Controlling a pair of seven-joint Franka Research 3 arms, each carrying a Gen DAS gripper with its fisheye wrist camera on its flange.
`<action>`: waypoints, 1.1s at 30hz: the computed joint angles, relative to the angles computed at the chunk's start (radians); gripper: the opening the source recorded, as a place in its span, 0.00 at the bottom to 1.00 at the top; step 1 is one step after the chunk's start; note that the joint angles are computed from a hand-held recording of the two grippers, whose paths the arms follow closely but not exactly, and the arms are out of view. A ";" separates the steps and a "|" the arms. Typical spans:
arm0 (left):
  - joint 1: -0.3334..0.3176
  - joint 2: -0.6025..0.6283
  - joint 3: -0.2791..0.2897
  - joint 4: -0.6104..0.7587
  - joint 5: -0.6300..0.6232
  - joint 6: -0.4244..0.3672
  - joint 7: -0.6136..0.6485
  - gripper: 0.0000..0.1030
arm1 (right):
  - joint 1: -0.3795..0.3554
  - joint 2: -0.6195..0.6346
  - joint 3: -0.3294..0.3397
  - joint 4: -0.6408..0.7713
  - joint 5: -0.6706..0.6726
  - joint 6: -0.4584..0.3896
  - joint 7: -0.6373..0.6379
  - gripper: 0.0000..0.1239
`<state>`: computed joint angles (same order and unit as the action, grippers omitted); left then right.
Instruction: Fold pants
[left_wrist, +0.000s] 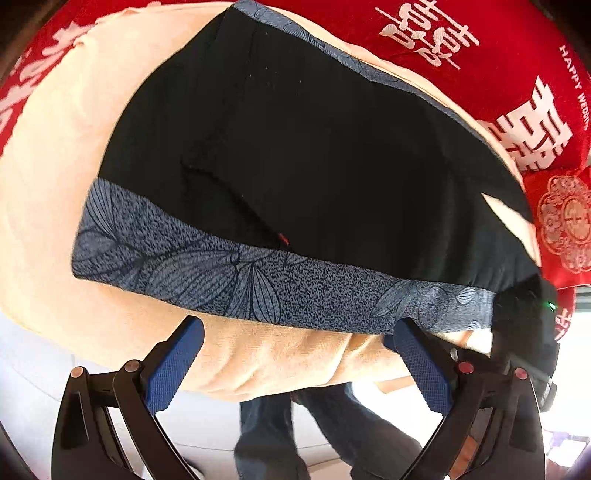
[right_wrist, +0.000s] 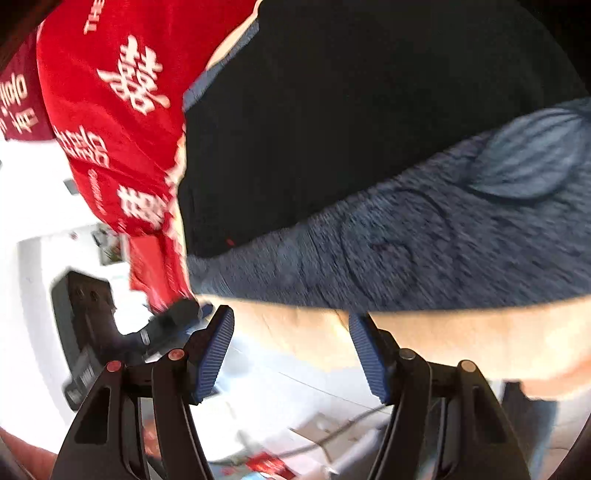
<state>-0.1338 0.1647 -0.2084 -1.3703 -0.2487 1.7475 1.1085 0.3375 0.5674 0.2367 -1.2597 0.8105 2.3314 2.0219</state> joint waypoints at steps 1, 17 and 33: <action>0.009 -0.012 0.000 -0.026 -0.035 0.018 0.012 1.00 | 0.003 0.009 0.000 0.005 0.012 0.028 0.008 0.56; 0.053 -0.041 0.032 -0.184 -0.242 0.325 -0.126 1.00 | -0.040 0.041 0.049 0.134 0.024 0.069 -0.053 0.56; 0.059 0.097 0.011 0.065 -0.011 0.067 -0.070 0.33 | -0.060 -0.299 -0.030 -0.446 0.520 0.325 -0.102 0.04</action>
